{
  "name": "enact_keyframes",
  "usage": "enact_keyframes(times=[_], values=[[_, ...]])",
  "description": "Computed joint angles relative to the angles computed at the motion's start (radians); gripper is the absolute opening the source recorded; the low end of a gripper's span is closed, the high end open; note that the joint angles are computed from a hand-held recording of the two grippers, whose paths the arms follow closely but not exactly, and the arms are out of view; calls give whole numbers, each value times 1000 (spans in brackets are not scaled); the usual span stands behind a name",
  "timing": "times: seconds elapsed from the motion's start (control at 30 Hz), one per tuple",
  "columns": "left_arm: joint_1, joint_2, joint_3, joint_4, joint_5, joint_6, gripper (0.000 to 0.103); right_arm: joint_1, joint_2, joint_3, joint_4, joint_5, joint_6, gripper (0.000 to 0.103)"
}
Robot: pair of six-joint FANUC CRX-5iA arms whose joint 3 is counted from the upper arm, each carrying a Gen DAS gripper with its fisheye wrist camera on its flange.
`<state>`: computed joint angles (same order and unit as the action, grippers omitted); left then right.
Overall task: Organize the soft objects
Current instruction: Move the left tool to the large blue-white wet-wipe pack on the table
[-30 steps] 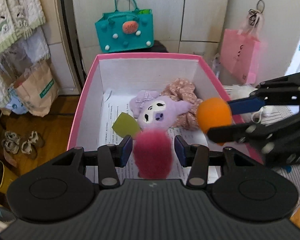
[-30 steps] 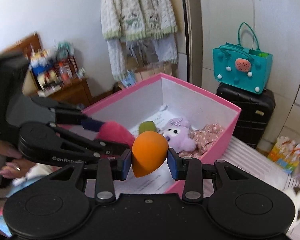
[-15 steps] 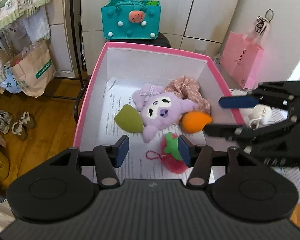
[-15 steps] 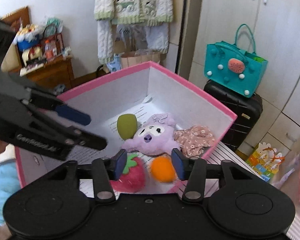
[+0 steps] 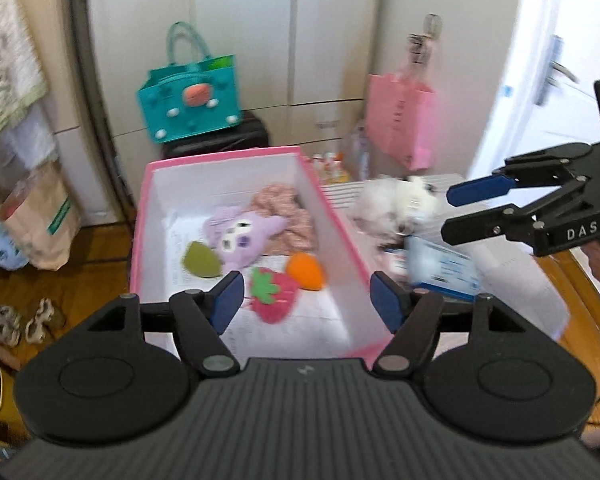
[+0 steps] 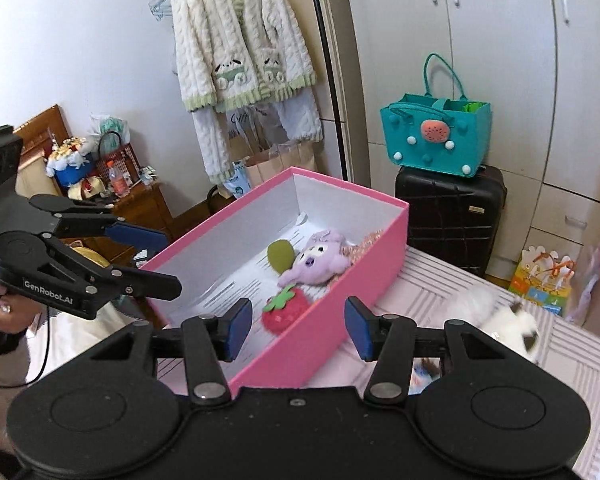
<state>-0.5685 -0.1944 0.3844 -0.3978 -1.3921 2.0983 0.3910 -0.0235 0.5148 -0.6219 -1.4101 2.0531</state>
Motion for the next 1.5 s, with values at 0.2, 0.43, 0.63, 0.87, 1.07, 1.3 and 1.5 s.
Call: enact_keyframes(times=[0.2, 0.43, 0.63, 0.87, 1.07, 1.3, 1.5], values=[[-91, 43, 53, -7, -9, -24, 77, -98, -98, -77, -46, -16, 46, 59], [-162, 115, 105, -7, 1, -54, 81, -195, -170, -160, -85, -34, 124, 60], [-206, 160, 98, -6, 42, -67, 81, -260, -212, -250, -80, -34, 189, 62], [-212, 220, 106, 5, 71, -79, 81, -321, -222, -338, -90, 2, 236, 66], [-218, 271, 117, -78, 124, -33, 80, -305, -192, -394, -88, 105, 258, 66], [-208, 337, 131, -175, 129, 72, 78, -191, -229, -566, 14, 442, 249, 66], [-165, 378, 124, -139, 170, 101, 70, -164, -185, -586, 22, 500, 219, 66]])
